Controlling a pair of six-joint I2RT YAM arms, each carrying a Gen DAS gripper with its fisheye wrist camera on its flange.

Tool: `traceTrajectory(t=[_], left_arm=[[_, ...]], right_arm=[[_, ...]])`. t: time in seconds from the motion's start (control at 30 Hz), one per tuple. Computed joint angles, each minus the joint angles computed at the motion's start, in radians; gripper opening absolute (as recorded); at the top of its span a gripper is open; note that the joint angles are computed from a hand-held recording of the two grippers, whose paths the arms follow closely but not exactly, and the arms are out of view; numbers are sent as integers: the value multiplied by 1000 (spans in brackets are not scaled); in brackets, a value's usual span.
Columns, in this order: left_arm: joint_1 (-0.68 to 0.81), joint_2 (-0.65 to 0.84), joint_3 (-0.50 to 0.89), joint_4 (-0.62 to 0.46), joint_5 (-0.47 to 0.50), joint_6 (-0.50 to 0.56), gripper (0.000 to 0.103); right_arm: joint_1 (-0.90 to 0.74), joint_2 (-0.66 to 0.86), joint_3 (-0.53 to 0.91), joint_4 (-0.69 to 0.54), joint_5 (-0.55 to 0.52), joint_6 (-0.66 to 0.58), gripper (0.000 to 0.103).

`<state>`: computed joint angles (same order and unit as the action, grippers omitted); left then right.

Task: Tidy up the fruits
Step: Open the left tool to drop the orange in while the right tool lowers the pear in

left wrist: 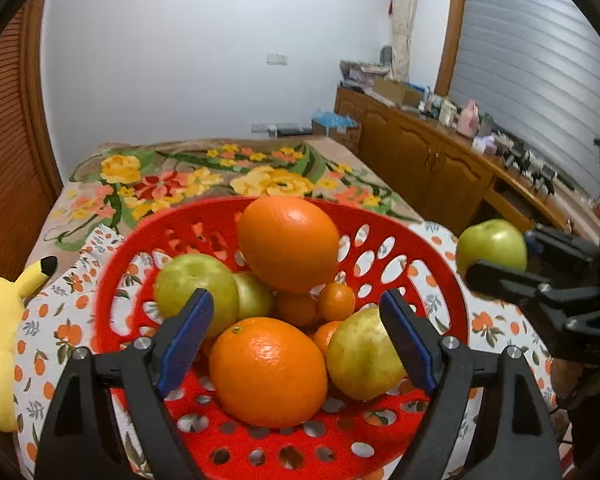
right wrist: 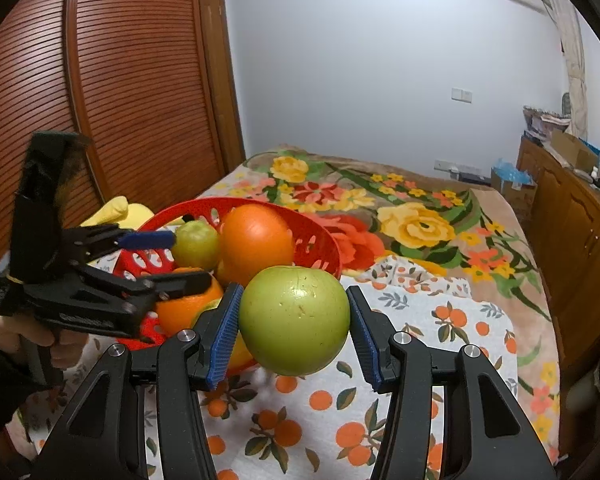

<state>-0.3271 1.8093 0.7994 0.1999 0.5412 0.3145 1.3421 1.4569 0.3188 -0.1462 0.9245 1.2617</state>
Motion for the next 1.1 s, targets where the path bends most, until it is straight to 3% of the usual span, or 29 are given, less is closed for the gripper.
traceTrajectory(t=[0.63, 1.1], left_arm=[[141, -27, -44, 49, 57, 29, 85], [167, -30, -80, 81, 65, 43, 85]], right_arm=[[-231, 140, 49, 279, -127, -338, 53], [-280, 219, 59, 366, -177, -358, 53]])
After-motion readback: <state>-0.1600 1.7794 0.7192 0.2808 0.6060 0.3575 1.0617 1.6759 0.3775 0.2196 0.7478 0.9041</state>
